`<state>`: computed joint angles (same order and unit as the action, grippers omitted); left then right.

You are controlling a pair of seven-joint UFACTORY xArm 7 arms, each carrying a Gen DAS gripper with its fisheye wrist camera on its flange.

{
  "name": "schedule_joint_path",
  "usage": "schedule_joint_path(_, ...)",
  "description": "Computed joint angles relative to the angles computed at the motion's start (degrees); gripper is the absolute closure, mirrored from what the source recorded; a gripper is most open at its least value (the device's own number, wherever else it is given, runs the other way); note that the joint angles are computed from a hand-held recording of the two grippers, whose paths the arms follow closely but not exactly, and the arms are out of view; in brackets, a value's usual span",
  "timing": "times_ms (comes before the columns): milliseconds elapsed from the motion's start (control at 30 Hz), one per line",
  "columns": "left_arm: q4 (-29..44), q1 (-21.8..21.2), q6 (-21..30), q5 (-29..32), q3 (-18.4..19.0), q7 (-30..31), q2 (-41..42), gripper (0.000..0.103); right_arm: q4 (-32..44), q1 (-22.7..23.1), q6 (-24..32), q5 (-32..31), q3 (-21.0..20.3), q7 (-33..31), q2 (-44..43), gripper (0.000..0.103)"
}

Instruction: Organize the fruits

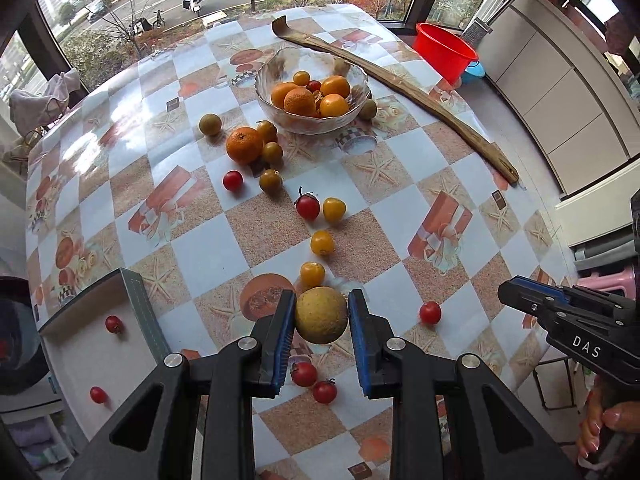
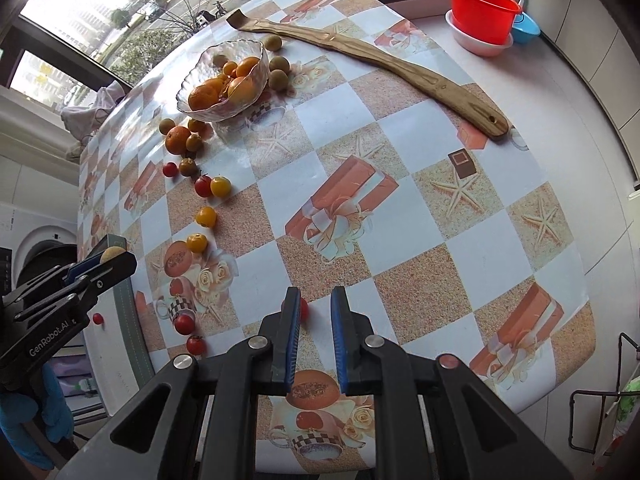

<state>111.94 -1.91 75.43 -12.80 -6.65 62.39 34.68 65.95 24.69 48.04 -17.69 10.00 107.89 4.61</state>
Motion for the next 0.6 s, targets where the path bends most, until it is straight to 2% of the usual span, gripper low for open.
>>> schedule_joint_path(300, -1.0, -0.8, 0.6, 0.0, 0.0, -2.2, -2.1, 0.075, -1.8, -1.2, -0.5, 1.3, 0.1, -4.1, -2.7, 0.086)
schedule_joint_path(600, -2.1, -0.3, -1.2, -0.8, 1.0, -8.5, -4.9, 0.075, -4.0, -3.5, -3.1, 5.8, 0.1, -17.2, -5.0, 0.086)
